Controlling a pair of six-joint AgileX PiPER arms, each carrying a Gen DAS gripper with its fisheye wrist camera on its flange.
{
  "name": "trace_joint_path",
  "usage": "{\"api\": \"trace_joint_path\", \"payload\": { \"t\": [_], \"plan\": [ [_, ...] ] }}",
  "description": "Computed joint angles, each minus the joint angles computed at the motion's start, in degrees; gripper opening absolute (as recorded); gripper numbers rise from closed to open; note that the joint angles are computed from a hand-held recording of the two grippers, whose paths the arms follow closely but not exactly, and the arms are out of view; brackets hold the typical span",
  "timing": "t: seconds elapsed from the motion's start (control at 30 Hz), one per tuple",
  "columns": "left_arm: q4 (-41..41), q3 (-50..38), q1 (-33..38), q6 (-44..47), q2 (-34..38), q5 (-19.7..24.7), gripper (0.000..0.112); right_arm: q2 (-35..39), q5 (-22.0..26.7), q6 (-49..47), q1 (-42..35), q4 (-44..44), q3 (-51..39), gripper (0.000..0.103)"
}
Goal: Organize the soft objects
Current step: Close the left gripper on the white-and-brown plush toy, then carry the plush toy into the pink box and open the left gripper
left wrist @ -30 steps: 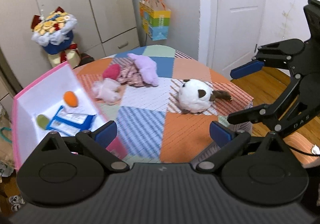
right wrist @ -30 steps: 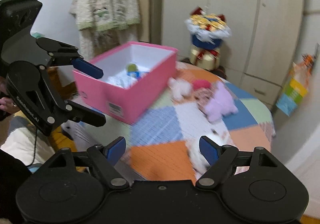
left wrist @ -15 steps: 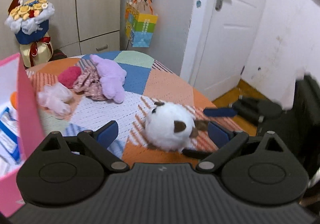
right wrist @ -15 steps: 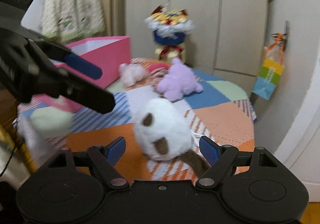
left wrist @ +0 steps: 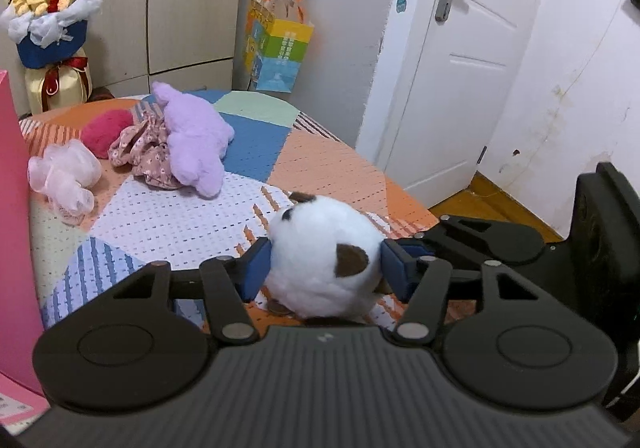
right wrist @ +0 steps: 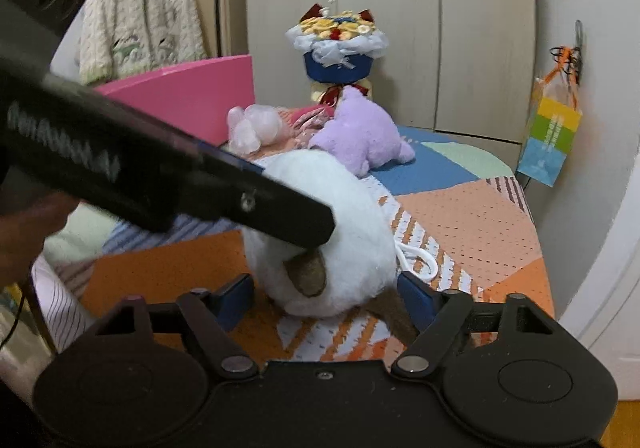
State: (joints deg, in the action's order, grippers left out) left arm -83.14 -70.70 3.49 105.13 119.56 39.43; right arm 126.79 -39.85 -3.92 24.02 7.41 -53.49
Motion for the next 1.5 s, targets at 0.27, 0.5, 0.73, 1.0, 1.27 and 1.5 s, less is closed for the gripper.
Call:
{"api": "trace_joint_path", "payload": {
  "t": [0.27, 0.5, 0.73, 1.0, 1.27, 1.5],
  "plan": [
    [11.52, 2.49, -2.01, -12.51, -5.25, -5.61, 0.058, -0.36, -1.31, -6.89, 4.65, 9.43, 0.66, 0.069],
    [10.6, 7.4, -0.24, -11.29, -10.3, -5.53, 0.057, -5.07, 2.65, -6.12, 6.83, 10.64, 2.93, 0.068],
    [17.31, 8.99, 3.4, -18.26, -14.72, -0.91, 0.057, -11.86, 13.63, -9.06, 9.19, 15.15, 2.87, 0.068],
    [20.17, 11.31, 10.21, -18.02, -20.87, 6.89, 0.057, -17.85, 15.84, -32.96, 16.73, 38.07, 3.05, 0.068],
    [23.4, 7.09, 19.09, -18.95, -22.94, 16.06, 0.057, -19.83, 19.38, -56.1, 20.98, 58.32, -4.04, 0.068],
    [17.76, 4.49, 26.94, -15.68, -21.38, 20.72, 0.057, -17.36, 22.79, -51.23, 21.16, 51.63, -11.04, 0.068]
  ]
}}
